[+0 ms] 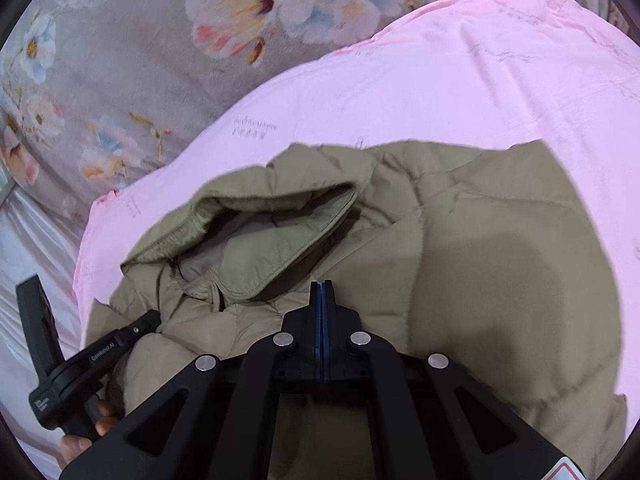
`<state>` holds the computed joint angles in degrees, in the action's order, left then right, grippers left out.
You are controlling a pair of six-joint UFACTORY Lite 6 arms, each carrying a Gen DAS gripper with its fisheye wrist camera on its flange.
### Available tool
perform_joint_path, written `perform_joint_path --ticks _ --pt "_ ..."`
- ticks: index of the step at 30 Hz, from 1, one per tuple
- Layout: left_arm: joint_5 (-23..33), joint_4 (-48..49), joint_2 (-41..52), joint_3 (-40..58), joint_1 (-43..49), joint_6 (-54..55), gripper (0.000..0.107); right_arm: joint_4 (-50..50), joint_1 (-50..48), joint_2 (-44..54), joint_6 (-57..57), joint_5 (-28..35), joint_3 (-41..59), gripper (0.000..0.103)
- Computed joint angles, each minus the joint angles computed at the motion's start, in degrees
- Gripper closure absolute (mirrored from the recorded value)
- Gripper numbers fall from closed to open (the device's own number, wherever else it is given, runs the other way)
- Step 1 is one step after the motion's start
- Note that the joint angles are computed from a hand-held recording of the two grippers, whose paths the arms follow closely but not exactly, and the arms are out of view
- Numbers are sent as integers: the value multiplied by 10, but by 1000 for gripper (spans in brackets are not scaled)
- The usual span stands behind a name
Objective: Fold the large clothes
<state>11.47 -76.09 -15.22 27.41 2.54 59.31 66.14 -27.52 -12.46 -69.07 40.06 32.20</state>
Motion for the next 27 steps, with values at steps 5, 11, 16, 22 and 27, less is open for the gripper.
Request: perform_joint_path --ticks 5,11,16,22,27 --pt "159 96 -78 30 150 -87 68 23 -61 68 56 170 93 72" --pt "315 53 142 239 212 -138 27 107 14 224 157 187 182 47" --pt "385 13 322 336 196 -190 35 156 24 277 174 180 205 56" --pt "305 56 331 320 158 -181 106 51 54 214 135 86 213 97" --pt "190 2 244 201 109 -52 107 2 125 159 58 -90 123 100"
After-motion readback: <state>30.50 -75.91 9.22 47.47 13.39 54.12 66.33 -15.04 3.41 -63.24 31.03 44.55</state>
